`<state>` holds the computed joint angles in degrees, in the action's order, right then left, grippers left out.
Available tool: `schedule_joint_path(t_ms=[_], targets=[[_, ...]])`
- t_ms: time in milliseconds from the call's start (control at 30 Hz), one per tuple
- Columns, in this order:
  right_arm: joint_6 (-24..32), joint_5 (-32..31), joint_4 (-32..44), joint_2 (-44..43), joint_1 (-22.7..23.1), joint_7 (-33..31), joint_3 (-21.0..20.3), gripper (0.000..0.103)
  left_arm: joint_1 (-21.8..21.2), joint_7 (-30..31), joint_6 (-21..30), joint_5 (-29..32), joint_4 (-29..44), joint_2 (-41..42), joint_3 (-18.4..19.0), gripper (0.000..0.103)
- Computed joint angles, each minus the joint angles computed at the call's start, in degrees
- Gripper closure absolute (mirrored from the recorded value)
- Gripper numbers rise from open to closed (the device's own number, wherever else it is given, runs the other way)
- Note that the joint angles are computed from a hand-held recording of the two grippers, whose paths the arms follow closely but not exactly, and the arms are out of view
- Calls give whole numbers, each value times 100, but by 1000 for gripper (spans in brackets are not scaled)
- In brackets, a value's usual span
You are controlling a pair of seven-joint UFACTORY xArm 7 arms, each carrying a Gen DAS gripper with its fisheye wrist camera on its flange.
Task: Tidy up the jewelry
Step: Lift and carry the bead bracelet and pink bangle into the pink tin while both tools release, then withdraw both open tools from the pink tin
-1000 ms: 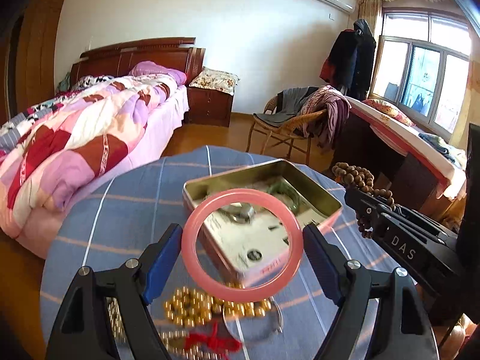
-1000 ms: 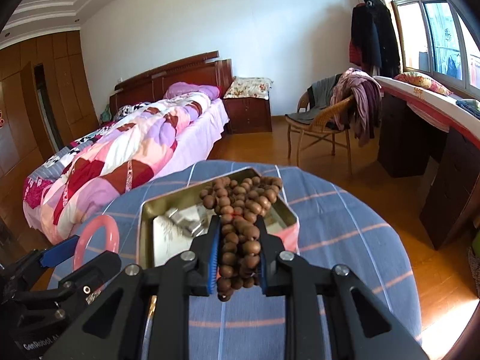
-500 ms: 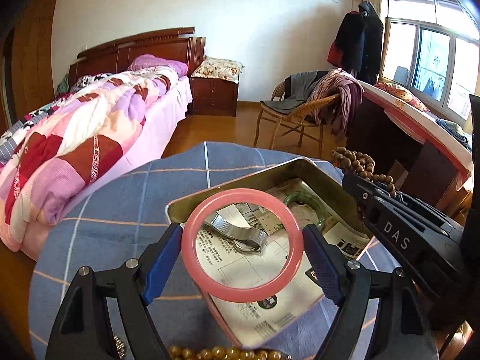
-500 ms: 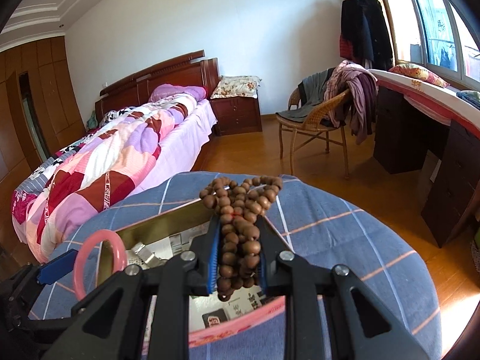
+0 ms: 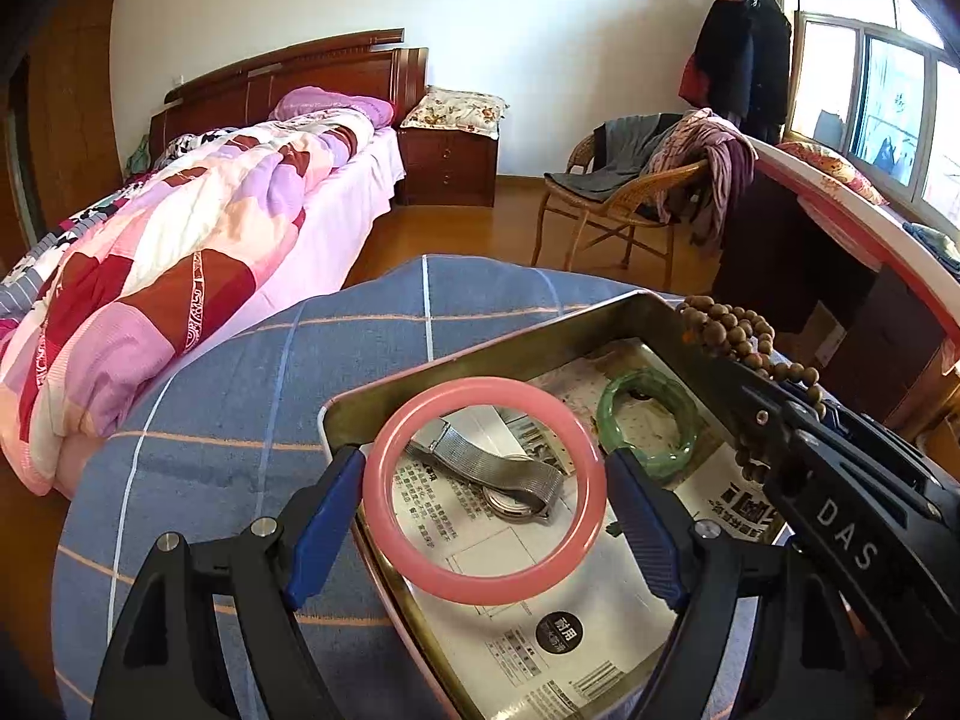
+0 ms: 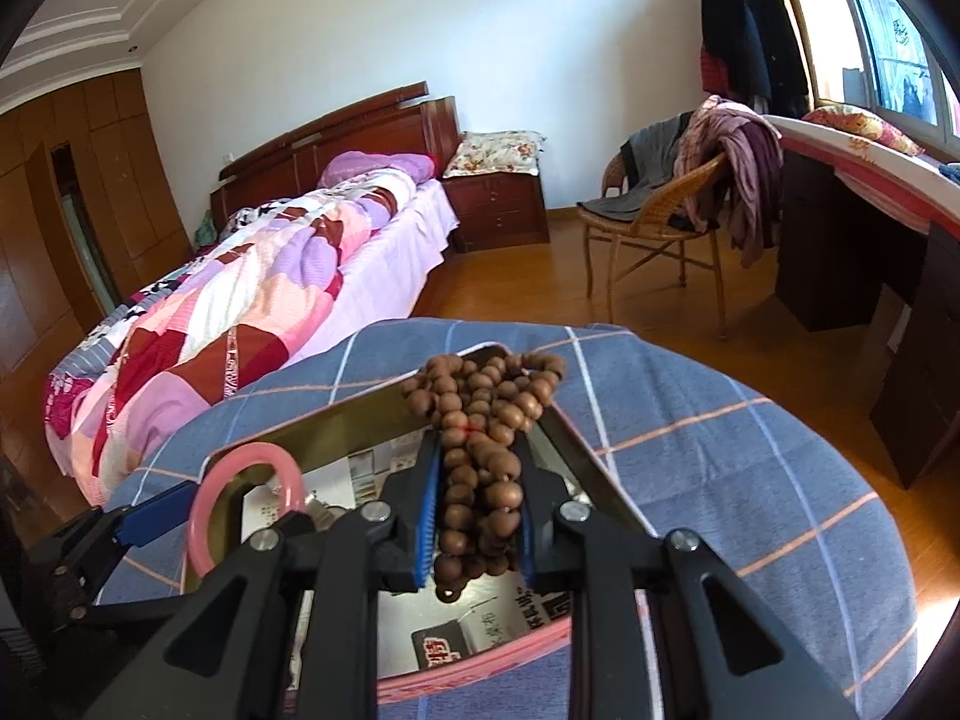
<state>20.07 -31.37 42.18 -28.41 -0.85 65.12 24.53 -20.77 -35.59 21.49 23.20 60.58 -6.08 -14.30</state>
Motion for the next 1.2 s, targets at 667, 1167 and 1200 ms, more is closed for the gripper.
schedule_joint_path(t_ms=[667, 1167, 1200], targets=[[-82, 493, -421, -1215, -530, 472, 561, 25, 9, -165, 690, -37, -90, -626, -181, 17], [1006, 1267, -746, -2243, 546, 261, 389, 25, 275, -463, 1146, -121, -1099, -2130, -657, 16], [1049, 1294, -754, -2291, 596, 253, 405, 25, 293, -470, 1190, -148, -1145, -2215, -694, 16]])
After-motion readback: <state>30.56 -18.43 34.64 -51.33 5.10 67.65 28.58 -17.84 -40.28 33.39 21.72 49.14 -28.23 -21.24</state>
